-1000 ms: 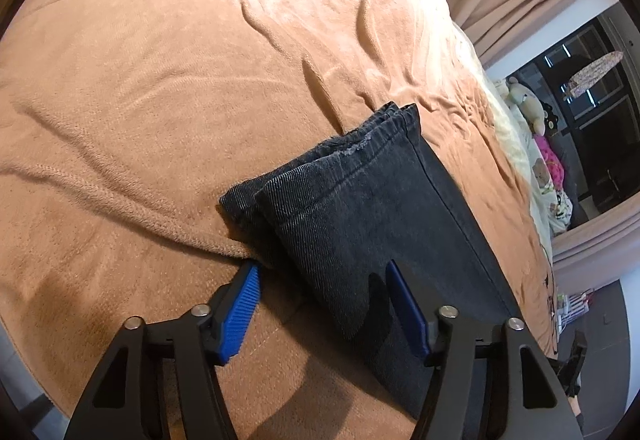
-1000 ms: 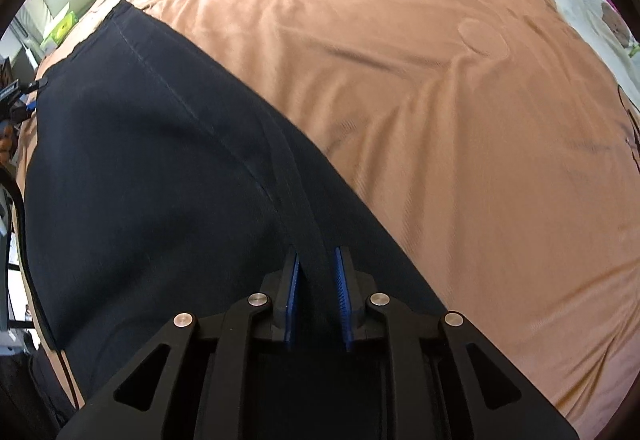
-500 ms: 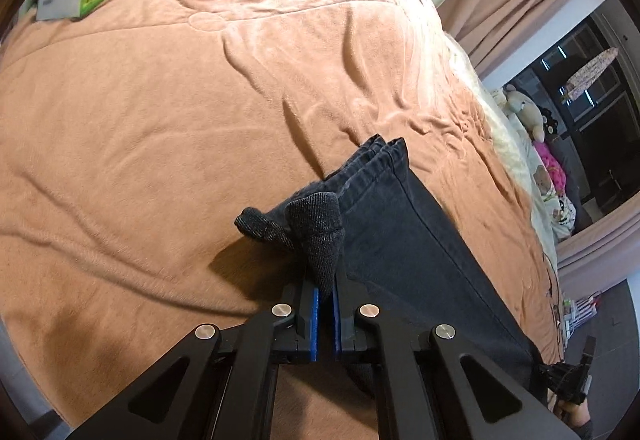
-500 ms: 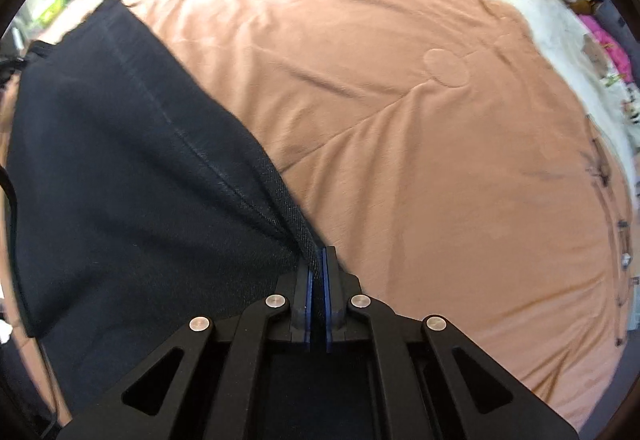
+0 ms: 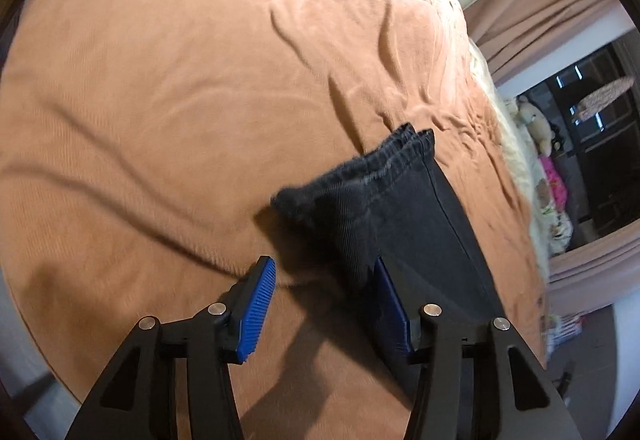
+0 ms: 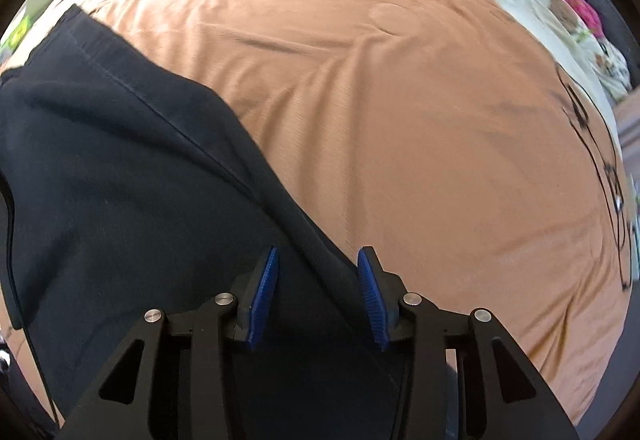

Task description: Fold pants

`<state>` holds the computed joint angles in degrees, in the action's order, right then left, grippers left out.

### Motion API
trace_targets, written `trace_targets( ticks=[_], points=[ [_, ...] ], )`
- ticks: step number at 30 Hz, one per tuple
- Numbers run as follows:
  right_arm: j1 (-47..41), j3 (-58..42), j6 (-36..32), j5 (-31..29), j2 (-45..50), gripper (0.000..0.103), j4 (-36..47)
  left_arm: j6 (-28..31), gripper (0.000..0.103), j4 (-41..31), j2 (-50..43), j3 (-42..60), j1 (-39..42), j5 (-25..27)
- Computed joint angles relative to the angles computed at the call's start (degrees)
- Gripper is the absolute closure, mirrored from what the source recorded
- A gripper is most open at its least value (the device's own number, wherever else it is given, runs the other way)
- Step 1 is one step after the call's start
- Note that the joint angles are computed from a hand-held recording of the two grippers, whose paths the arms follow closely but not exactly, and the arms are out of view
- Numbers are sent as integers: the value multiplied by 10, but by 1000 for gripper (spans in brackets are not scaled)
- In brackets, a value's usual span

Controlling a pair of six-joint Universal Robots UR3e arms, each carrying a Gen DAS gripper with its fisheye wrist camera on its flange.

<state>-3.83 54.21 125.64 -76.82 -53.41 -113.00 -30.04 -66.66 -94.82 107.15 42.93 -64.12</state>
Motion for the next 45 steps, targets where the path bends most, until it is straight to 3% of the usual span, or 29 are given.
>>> trace_targets(
  ticks=[4,7,10,11,12,13,15,20,23,27,29,31,32,35,40,45],
  points=[
    [-31,16,-8,16,-17,64,15,-1,49,-26,-1,24,-1,46],
    [-43,32,-24,13,-32,64,25,45,49,-67,-5,41,27,59],
    [-45,36,-32,6,-34,64,24,53,46,-74,-7,50,44,70],
    [-46,35,-34,8,-31,67,25,56,46,-77,-8,53,48,72],
    [-47,44,-36,9,-34,83,15,70,46,-84,-10,56,58,73],
    [-46,46,-34,5,-30,90,2,76,46,-86,-11,59,61,73],
    [-44,35,-20,3,-20,96,4,87,46,-86,-13,61,69,77],
    [-41,40,42,-12,-12,97,-46,76,46,-74,-5,61,67,106],
    [-34,33,92,-24,1,95,-80,96,46,-97,4,63,77,115],
    [-31,53,104,-32,-13,91,-98,99,49,-105,10,64,82,112],
    [-29,76,116,-45,-29,80,-123,106,78,-117,3,74,88,108],
    [-36,98,131,-43,-48,66,-140,93,86,-118,-7,86,83,110],
    [-44,109,140,-35,-59,60,-142,92,90,-104,-6,78,82,109],
    [-74,154,147,-4,-105,59,-136,92,96,-45,-10,44,82,109],
    [-127,270,126,61,-206,59,-136,64,99,78,-32,-11,69,117],
    [-197,375,95,139,-315,59,-96,75,99,181,-45,-78,72,132]
  ],
)
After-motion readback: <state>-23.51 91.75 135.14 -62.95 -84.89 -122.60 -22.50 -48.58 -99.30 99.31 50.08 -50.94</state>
